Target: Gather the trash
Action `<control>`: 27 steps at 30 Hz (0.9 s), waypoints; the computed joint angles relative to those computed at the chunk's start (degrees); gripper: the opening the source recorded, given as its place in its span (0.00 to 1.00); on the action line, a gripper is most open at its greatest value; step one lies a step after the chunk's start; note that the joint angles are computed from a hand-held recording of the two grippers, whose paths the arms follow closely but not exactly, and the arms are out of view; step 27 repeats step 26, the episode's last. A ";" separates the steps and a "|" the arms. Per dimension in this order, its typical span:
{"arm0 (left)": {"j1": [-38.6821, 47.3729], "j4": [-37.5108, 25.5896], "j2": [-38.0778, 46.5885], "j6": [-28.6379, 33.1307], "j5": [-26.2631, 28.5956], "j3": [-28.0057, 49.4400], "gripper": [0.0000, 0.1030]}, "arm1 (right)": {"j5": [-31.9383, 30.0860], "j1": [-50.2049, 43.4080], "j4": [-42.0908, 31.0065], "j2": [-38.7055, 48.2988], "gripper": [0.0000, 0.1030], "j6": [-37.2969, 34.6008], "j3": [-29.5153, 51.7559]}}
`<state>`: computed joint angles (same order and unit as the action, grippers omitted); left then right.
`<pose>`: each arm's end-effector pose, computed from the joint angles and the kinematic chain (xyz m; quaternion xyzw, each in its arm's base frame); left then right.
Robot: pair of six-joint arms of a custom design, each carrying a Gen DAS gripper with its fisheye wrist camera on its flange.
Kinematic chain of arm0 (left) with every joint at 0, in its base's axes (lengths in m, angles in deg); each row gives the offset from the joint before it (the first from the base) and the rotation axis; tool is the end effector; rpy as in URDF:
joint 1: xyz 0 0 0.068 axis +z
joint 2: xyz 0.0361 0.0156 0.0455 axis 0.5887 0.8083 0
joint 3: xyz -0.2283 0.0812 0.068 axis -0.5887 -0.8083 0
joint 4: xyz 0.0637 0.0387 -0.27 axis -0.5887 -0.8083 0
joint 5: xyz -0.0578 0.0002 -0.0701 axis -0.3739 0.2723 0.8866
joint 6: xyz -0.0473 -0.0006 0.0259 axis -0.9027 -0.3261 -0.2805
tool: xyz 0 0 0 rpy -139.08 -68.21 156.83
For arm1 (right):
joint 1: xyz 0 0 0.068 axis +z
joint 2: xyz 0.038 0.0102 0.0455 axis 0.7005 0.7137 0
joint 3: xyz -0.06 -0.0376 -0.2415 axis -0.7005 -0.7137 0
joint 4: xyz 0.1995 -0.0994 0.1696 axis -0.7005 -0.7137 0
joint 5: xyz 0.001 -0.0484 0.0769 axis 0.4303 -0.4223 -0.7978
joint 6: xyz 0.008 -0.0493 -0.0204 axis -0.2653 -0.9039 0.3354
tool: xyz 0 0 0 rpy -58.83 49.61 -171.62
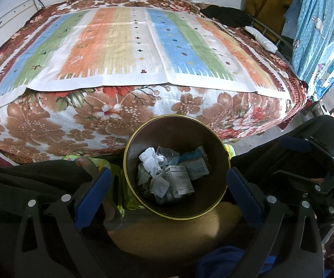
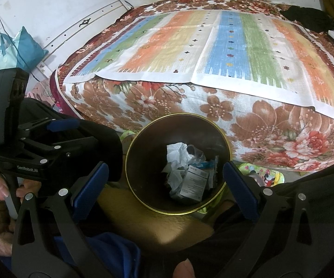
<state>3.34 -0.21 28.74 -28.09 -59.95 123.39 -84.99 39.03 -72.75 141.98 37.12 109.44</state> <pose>0.1485 -0.0901 0.2426 -0.0444 0.9585 -0.1047 0.2615 0.1939 -0.0012 0.2452 -0.2567 0.9170 0.1745 0.2503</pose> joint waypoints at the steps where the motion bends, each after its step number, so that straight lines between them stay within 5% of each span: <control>1: 0.04 0.08 0.18 0.07 0.01 0.08 0.94 | 0.00 0.00 0.00 0.00 0.92 0.00 0.00; 27: 0.52 -0.01 0.69 0.17 0.02 0.07 0.94 | -0.18 -0.19 -0.05 0.16 0.92 -0.17 0.06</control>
